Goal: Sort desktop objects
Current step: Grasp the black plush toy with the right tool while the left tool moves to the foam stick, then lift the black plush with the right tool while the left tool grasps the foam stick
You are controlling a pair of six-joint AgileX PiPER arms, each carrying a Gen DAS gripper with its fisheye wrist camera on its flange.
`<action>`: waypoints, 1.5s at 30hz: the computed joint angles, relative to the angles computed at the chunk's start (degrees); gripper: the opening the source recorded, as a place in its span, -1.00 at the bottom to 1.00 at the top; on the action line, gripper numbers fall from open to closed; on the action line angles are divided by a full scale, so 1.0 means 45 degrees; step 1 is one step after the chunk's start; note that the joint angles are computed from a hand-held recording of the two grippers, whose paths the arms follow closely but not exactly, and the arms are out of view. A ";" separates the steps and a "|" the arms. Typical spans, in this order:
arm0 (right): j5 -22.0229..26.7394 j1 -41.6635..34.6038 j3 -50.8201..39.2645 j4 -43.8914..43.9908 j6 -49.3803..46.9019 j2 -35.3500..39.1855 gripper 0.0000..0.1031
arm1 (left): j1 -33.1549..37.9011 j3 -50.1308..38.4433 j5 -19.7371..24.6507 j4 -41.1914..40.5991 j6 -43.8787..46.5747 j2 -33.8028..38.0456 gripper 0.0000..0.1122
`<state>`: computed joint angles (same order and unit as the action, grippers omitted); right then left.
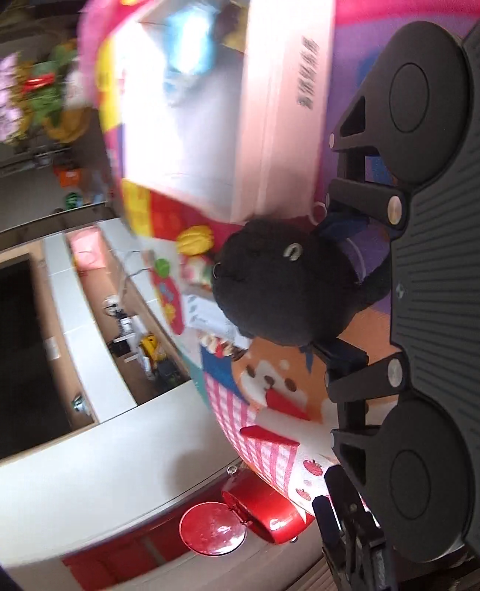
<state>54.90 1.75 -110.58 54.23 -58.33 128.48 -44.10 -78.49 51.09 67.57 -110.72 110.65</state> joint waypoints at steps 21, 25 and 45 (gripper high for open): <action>-0.1049 -0.3317 0.6085 -0.1249 -0.4659 -0.4817 -0.04 | -0.0447 -0.1869 -0.0172 -0.0741 0.1568 0.1232 0.84; -0.1004 -0.3853 0.6529 -0.1161 -0.4531 -0.4789 0.16 | -0.0359 -0.2152 0.0062 -0.0986 0.1754 0.1452 0.84; -0.2126 -0.4680 0.9049 0.6380 -0.9714 -0.4282 0.95 | 0.0125 -0.4086 0.1161 -0.2344 0.5058 0.2694 -0.44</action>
